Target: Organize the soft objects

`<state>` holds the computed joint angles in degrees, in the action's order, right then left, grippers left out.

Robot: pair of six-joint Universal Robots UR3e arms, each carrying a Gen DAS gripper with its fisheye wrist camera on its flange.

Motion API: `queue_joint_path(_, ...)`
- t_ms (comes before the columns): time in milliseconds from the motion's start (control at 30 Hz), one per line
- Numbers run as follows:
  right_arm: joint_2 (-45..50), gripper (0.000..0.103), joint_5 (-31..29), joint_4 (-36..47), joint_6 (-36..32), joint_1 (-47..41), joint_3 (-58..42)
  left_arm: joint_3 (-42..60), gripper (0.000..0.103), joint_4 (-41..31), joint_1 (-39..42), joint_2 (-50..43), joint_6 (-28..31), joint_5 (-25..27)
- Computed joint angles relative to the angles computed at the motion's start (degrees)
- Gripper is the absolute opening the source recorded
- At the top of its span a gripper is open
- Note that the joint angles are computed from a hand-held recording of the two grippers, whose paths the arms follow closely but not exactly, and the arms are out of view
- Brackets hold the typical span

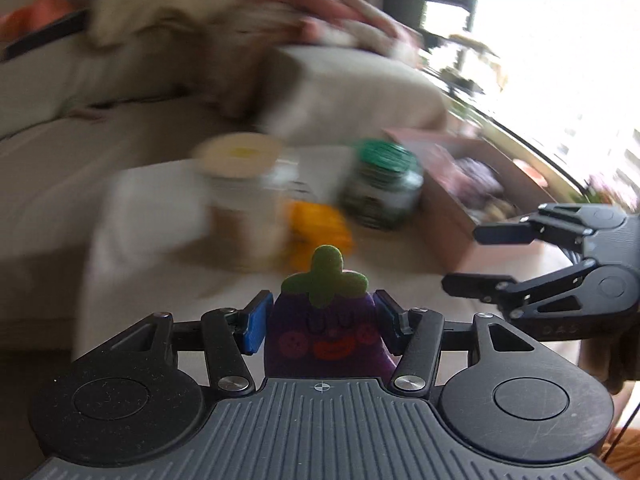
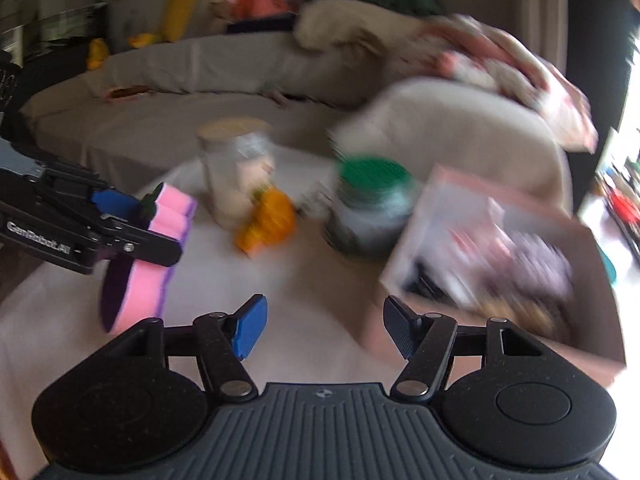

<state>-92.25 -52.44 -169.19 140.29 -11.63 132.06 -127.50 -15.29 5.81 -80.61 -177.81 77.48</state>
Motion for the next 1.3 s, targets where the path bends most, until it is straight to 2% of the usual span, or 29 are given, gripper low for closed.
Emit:
queue_joint_path(67, 6.6, 0.064, -1.9, -4.4, 3.7, 5.7, -5.1, -2.7, 0.060, -0.9, 5.0, 4.3, 0.1, -1.4)
queue_joint_path(200, 20.5, 0.056, -11.1, -6.7, 12.5, 17.4, -20.4, -7.6, 0.060, -4.6, 16.6, 13.3, 4.6, -8.7)
queue_joint_path(333, 29.2, 0.051, -20.0, -6.3, 14.4, 23.9, -30.4, -9.3, 0.060, -10.1, 23.6, 18.3, 7.8, -13.3)
queue_joint_path(367, 30.7, 0.042, -21.7, -5.8, 14.0, 24.8, -32.2, -9.9, 0.060, -11.5, 24.9, 19.3, 8.4, -14.4)
queue_joint_path(400, 31.8, 0.023, -22.9, -4.6, 13.8, 25.5, -33.8, -10.1, 0.060, -12.3, 25.5, 19.7, 8.4, -15.0)
queue_joint_path(467, 31.5, 0.008, -22.5, -0.3, 13.7, 25.1, -35.3, -10.9, 0.060, -11.3, 25.4, 19.0, 8.5, -15.1)
queue_joint_path(567, 24.3, 0.008, -17.8, 0.1, 13.2, 21.5, -28.6, -10.7, 0.060, -10.9, 22.7, 18.1, 6.9, -14.3)
queue_joint_path(633, 17.2, 0.007, -13.6, 2.1, 11.7, 17.6, -22.9, -9.3, 0.060, -12.0, 19.8, 16.9, 7.2, -13.9)
queue_joint_path(767, -4.4, 0.007, -2.2, 15.3, 3.6, 3.2, -9.3, -5.9, 0.060, -13.2, 12.9, 14.1, 7.3, -14.3)
queue_joint_path(833, -16.4, 0.007, 4.6, 27.1, -6.6, -8.0, -3.6, -2.5, 0.060, -11.3, 7.1, 9.8, 4.7, -13.9)
queue_joint_path(867, -22.4, 0.007, 7.6, 35.7, -13.1, -14.0, -2.1, -0.5, 0.060, -10.2, 3.7, 7.3, 3.4, -13.1)
queue_joint_path(933, -34.4, 0.007, 9.4, 55.9, -25.7, -26.0, -2.1, 6.3, 0.060, -10.6, -2.3, 1.2, 1.5, -12.6)
queue_joint_path(967, -40.1, 0.007, 10.2, 61.8, -29.7, -32.0, -1.1, 11.5, 0.060, -13.0, -5.5, -2.2, 0.5, -11.4)
queue_joint_path(1100, -48.4, 0.007, 17.2, 91.2, -54.6, -55.4, -3.9, 35.5, 0.060, -14.6, -16.6, -20.0, -4.3, -5.6)
queue_joint_path(1167, -46.1, 0.007, 18.5, 91.9, -56.5, -59.9, -4.1, 47.5, 0.060, -14.2, -19.4, -28.4, -6.5, -3.3)
queue_joint_path(1300, -38.5, 0.007, 20.4, 80.3, -50.4, -60.6, -2.1, 71.5, 0.061, -9.5, -20.8, -48.3, -12.5, -2.4)
